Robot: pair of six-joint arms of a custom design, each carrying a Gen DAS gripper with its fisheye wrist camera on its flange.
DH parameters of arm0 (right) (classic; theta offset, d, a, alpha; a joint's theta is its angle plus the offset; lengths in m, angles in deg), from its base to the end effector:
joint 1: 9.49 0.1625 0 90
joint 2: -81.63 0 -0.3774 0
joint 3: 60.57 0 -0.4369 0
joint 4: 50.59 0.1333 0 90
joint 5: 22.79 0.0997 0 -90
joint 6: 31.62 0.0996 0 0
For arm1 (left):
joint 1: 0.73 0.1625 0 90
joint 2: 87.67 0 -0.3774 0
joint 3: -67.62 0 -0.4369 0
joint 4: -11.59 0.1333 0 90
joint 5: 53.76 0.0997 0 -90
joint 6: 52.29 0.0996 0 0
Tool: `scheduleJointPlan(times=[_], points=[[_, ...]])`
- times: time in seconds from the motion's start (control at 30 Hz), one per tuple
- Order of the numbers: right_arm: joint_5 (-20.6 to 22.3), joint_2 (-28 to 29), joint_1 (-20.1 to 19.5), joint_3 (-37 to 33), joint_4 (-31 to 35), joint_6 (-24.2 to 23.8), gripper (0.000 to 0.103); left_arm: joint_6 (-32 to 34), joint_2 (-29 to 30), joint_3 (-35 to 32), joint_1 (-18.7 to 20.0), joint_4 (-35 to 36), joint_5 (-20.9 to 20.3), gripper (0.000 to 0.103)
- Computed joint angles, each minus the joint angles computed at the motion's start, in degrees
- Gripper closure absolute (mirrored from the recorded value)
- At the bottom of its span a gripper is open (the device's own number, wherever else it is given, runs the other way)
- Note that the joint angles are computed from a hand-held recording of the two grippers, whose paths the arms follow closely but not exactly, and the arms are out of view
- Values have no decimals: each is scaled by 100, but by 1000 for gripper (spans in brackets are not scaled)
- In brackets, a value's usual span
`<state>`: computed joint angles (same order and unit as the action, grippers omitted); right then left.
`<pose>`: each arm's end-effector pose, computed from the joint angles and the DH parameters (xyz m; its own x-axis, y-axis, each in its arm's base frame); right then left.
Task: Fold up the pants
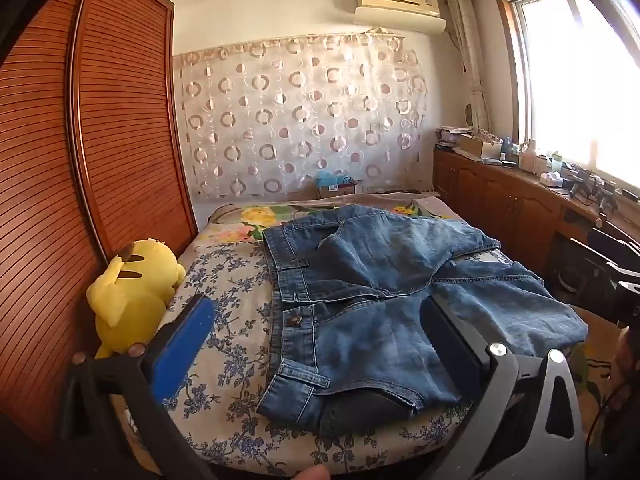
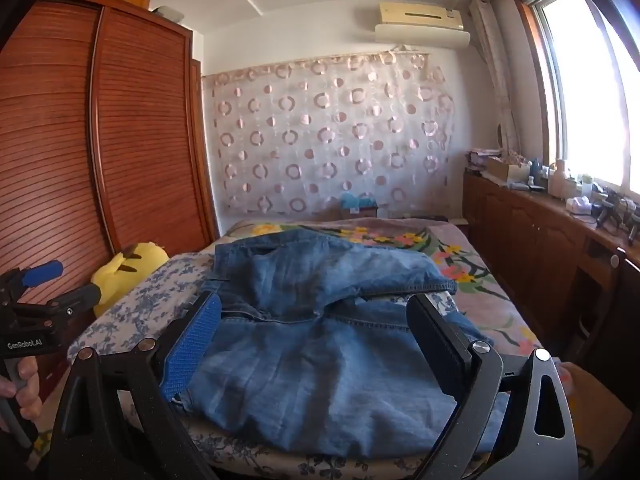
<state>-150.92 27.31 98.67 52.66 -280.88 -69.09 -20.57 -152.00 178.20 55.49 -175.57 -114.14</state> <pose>0.2359 -0.4890 0.1817 -0.7158 0.1792 0.6749 -0.6075 0.3168 -0.7284 -0.1795 -0.5966 0.2098 -0.6117 0.4155 -0.6732 0.7903 0.3593 -0.4964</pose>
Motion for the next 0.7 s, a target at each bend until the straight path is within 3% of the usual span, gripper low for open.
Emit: scheduleJointPlan(times=[0.7], points=[[7,-13,-29,25,16,82,7,2,-53,55,-14,-52,7,0]])
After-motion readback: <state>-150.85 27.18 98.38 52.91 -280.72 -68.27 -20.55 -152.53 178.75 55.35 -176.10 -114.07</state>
